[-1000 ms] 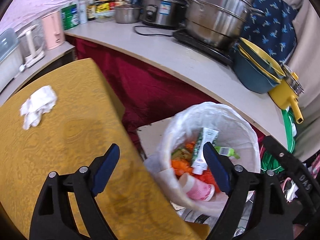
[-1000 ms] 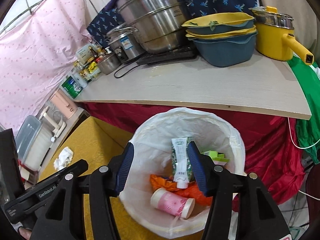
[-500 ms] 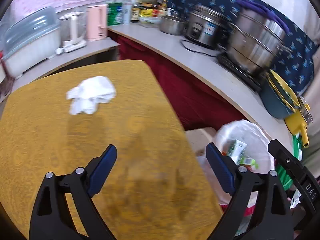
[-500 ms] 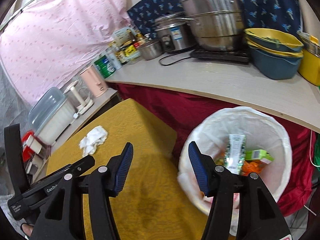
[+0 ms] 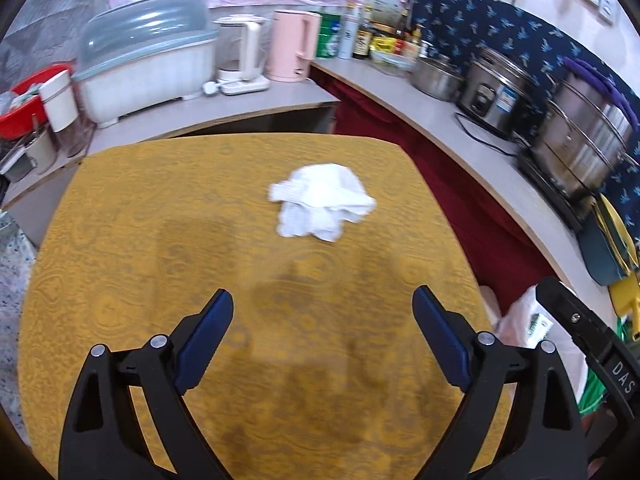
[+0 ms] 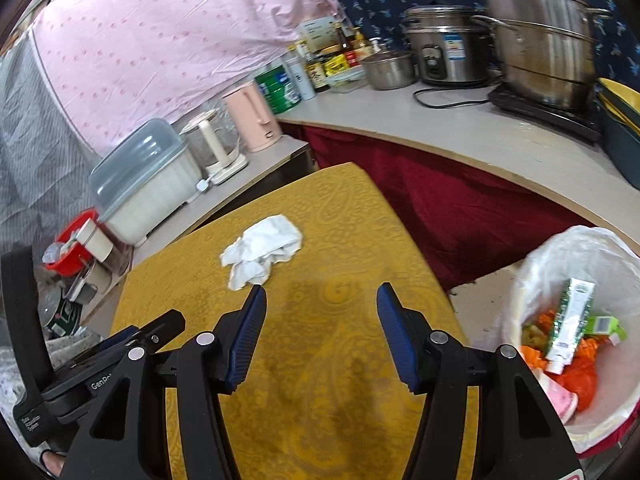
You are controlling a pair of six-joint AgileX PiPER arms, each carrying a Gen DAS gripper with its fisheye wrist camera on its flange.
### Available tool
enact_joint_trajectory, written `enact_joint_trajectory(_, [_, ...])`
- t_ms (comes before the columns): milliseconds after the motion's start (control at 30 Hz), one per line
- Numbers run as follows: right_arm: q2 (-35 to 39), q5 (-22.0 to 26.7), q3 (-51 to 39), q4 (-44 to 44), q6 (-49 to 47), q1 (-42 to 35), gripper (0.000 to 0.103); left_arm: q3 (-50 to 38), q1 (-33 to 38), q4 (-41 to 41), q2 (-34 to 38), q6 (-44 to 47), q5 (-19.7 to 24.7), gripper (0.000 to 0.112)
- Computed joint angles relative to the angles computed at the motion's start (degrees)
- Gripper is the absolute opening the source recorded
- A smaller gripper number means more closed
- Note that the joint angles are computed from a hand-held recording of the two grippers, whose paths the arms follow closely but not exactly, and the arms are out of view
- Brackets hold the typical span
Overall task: Collect trash
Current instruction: 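Move both open tools back over the white tissue on the table, then grasp the white tissue with the right tool while the left tool grasps another part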
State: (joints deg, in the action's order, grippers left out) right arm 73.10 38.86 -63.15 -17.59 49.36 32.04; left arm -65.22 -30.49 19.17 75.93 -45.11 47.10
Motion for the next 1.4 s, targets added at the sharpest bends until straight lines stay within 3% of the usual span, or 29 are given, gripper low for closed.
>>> enact_joint_trajectory(333, [13.08,-1.93,-9.72,1.53,-2.4,2.37,0.056,2.58,10.46,-5.82,0.12,8.83,-3.69,0.087])
enact_joint_trajectory(633, [27.0,-3.43,-20.44,9.47,-10.98,-1.76,0.056,0.51,16.29,-10.08,6.62,15.68,-7.35,0.087])
enact_joint_trajectory(1067, [46.83,0.13,-39.43,18.61,-20.17,-8.0,0.056,-5.0,19.17,-14.0,17.94,20.81,-10.98,0.087])
enact_joint_trajectory(1400, [53.95,1.87,-47.3,20.07,-22.73,-8.68,0.054,-7.68,20.21,-15.16,23.62,22.09,-12.21,0.087])
